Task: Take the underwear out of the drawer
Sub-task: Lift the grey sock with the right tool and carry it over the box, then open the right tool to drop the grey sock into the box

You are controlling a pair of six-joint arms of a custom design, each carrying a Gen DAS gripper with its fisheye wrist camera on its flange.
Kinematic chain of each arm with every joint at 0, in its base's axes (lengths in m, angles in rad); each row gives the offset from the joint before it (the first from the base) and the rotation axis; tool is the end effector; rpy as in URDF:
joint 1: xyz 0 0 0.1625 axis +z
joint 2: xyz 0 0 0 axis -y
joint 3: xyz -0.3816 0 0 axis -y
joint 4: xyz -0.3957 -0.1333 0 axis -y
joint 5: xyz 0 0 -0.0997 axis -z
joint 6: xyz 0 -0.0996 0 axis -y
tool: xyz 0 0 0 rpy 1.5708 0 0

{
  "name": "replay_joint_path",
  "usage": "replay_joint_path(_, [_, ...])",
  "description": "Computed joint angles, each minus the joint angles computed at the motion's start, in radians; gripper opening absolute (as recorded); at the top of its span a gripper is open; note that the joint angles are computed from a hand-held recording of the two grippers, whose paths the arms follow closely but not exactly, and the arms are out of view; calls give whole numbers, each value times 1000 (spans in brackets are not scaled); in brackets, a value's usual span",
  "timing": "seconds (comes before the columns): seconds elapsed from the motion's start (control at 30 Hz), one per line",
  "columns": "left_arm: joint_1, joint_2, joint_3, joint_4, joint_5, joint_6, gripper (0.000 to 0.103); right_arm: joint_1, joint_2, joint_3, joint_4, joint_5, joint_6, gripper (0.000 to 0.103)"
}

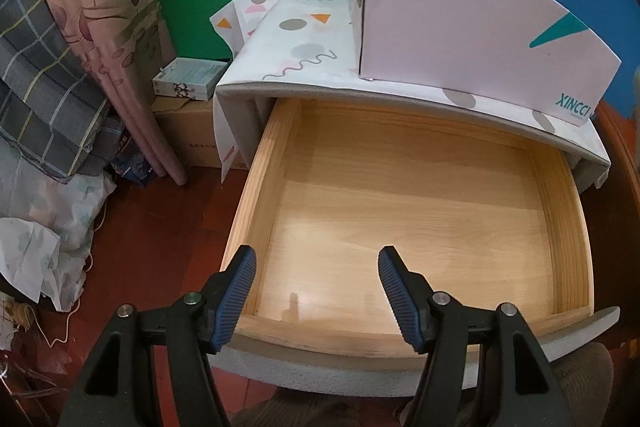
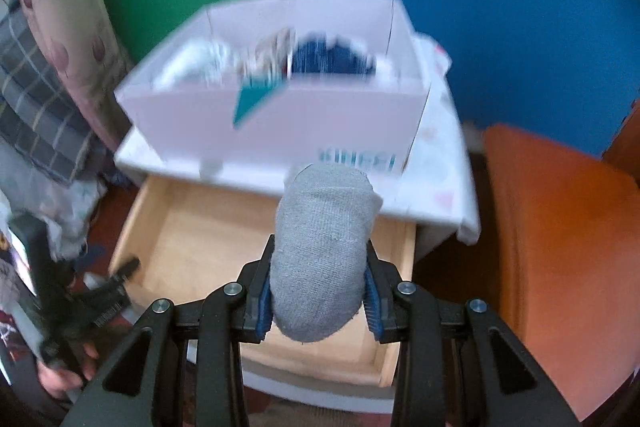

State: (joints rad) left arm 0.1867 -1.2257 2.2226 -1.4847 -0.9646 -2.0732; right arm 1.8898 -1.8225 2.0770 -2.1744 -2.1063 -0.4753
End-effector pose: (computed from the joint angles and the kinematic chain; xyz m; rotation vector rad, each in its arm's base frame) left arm -0.2775 -0.2458 0.0629 -0.3257 2.0359 -0.8174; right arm 0.2072 -0.3643 0.3861 0.8745 -2.4046 0.3946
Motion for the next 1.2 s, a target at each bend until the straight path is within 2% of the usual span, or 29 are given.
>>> replay_joint_path(0.2, [2,-3,1,0,-5,-10,65,56,123,-121,-60,9,22,33])
replay_joint_path(0.53, [0,-26,23,-23,-11,-26,65,74,315,-266,-120,-6,42,33])
replay_joint_path(0.87, [-7,-16,15,2,-11,-46,65,58,490,-319,-149,-75,46,35])
replay_joint_path(1.2, [-8,-14,11,11,-7,-50,65,27,564,-305,-189,-98,63,37])
